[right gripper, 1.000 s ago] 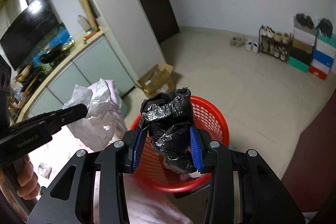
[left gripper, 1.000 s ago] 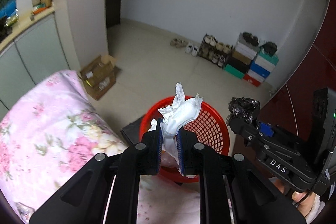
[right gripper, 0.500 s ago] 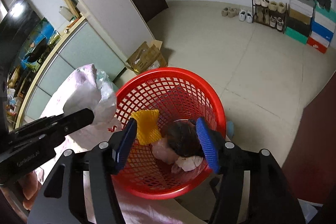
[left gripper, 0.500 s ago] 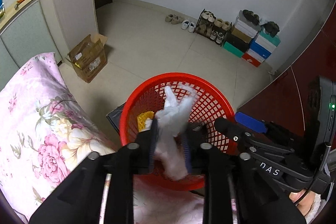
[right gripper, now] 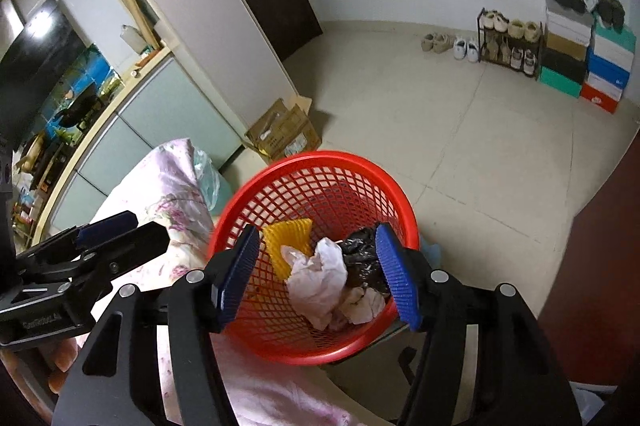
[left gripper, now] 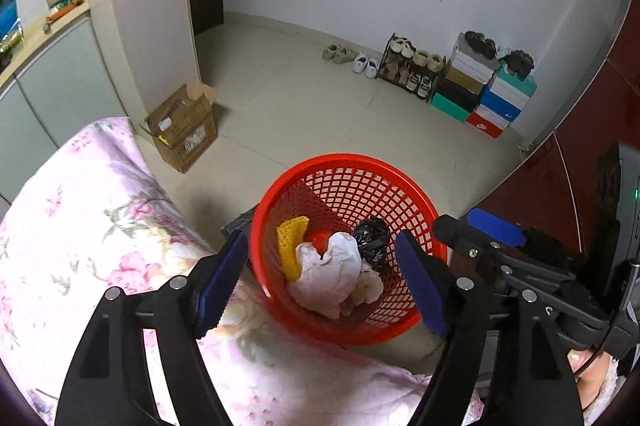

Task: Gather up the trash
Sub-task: 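Open both tools to drop the tissue and black bag into the wastebasket, then return both tools to the bed and grasp the green-yellow scrubber with the left tool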

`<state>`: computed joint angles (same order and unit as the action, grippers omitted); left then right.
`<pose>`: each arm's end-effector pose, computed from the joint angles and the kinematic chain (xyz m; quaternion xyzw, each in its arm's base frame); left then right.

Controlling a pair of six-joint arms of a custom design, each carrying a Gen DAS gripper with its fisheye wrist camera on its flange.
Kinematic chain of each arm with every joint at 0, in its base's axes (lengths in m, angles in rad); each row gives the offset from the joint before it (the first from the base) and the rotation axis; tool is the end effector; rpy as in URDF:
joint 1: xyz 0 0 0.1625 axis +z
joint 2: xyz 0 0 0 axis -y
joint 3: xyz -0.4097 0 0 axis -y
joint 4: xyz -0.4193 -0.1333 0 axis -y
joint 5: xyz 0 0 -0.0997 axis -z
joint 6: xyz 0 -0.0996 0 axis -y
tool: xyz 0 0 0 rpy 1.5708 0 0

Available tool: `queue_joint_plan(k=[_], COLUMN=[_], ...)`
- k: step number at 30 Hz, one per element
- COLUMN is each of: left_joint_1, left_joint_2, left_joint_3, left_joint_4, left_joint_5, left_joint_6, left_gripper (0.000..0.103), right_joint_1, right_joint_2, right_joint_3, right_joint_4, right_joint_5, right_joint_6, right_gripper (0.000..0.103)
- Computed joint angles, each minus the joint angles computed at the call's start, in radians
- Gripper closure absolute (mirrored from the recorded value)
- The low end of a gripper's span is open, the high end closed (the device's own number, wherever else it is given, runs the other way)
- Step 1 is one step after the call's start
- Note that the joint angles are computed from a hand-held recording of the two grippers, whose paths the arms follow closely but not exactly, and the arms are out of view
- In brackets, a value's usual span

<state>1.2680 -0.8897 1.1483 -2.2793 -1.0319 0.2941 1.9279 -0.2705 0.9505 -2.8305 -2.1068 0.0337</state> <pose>-0.0596 -0.8093 0.3399 0.2195 0.9156 -0.2161 0.2586 0.3748 -0.7686 -0.0087 0.0741 -0.9242 0.3196 0.1954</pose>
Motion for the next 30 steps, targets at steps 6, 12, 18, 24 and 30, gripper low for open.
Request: queue_joint_plan(k=[6,12,18,24,30], left_joint_1=[-0.016,-0.030,-0.045,-0.035,-0.006], left_joint_2=[-0.105,-0.240,-0.381,-0.517,-0.642], left_joint_3=[0.106,0.239,0.396,0.504,0.586], left_joint_4=[-0.084,-0.182,-0.336,-0.419,-0.421], left_joint_5=[0.027,0.074,0.207,0.315,0.367], left_joint_6=[0.024,0.047,0.123,0.140,0.075], left_gripper=[0.029,0.025,0.023,0.023,0.023], right_joint_1=[0.029,0.058,0.089,0.125,0.153], right_joint_2=[-0.005,0.003,0.021,0.065,0.092], right_joint_3=[0.023,0.028,0.021,-0.021,-0.047], right_joint_4=[-0.063,-0.088,-0.068,-0.020,0.028], right_joint_5=[-0.002,0.010,0.040,0.091,0.133], right_joint_6=[-0.064,-0.125,-0.155,-0.199,-0.229], right_gripper=[0.044,0.044,0.044,0.044,0.042])
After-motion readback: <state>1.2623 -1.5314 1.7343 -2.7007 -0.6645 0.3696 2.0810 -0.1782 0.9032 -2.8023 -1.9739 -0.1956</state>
